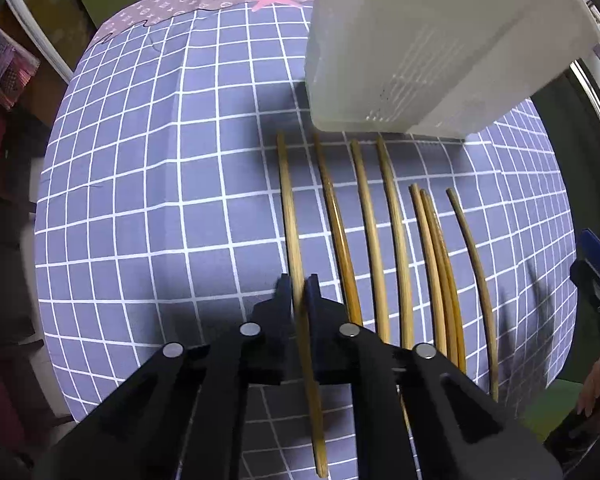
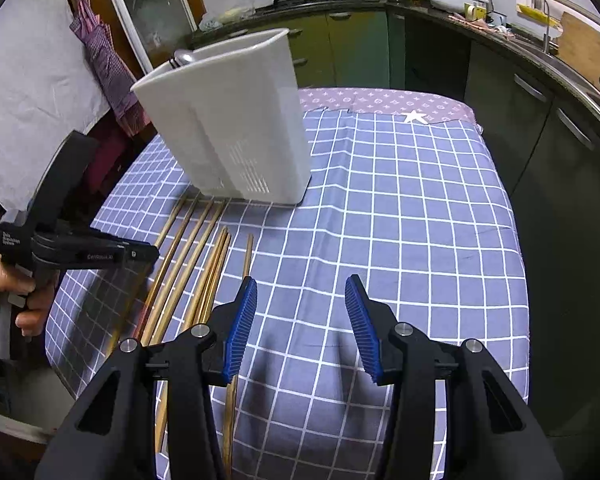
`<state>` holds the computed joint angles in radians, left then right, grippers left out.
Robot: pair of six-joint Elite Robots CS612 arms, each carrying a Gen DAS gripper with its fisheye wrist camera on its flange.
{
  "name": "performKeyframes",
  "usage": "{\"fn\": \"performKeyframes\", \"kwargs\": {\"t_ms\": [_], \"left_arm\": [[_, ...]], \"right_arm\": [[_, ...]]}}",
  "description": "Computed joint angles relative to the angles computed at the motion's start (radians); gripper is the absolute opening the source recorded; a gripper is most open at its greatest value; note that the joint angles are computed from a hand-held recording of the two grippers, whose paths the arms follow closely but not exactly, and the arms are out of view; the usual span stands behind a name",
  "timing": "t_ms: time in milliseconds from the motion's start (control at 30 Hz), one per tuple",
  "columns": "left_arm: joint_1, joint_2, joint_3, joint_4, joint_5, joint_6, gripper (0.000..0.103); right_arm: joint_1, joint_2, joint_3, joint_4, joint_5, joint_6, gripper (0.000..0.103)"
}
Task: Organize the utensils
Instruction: 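Open the right tool to drop the spoon into the holder while the left returns to the chopsticks, then grasp a wooden chopstick with the left tool while the right tool grasps another chopstick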
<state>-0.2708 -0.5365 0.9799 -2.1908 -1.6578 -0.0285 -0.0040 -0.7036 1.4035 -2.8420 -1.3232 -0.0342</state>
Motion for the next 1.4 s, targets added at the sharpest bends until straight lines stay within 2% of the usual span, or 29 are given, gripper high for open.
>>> {"fn": "performKeyframes", "kwargs": {"t_ms": [133, 367, 500, 633, 967, 1067, 1133, 1233, 1400], "left_arm": [[0.000, -0.011, 0.023, -0.018, -0.013, -0.005, 0.007], [0.014, -0.080, 0.137, -0.187, -0.026, 0.009, 0.007], [0.025, -0.122, 0.208, -0.302, -0.039, 0.019, 0.007], [0.034, -0.168, 0.285, -0.421, -0.048, 0.034, 0.007], [0.039, -0.227, 0.406, -0.605, -0.050, 0.071, 0.007], [0.040, -0.239, 0.433, -0.641, -0.052, 0.081, 0.007], [0.042, -0.246, 0.444, -0.650, -0.061, 0.081, 0.007], [0.043, -0.251, 0.457, -0.671, -0.060, 0.086, 0.007], [0.047, -0.255, 0.469, -0.689, -0.066, 0.093, 0.007]], "right_arm": [[0.005, 0.003, -0.015, 0.054, 0.007, -0.032, 0.046], [0.021, 0.027, -0.097, 0.271, 0.030, -0.137, 0.046], [0.031, 0.057, -0.176, 0.431, 0.047, -0.179, 0.033], [0.048, 0.089, -0.243, 0.522, 0.003, -0.190, 0.027], [0.083, 0.148, -0.355, 0.646, -0.093, -0.193, 0.020], [0.090, 0.156, -0.371, 0.658, -0.117, -0.190, 0.016], [0.091, 0.162, -0.382, 0.665, -0.126, -0.182, 0.009], [0.087, 0.164, -0.386, 0.667, -0.113, -0.169, 0.007], [0.084, 0.147, -0.349, 0.611, -0.100, -0.164, 0.007]]}}
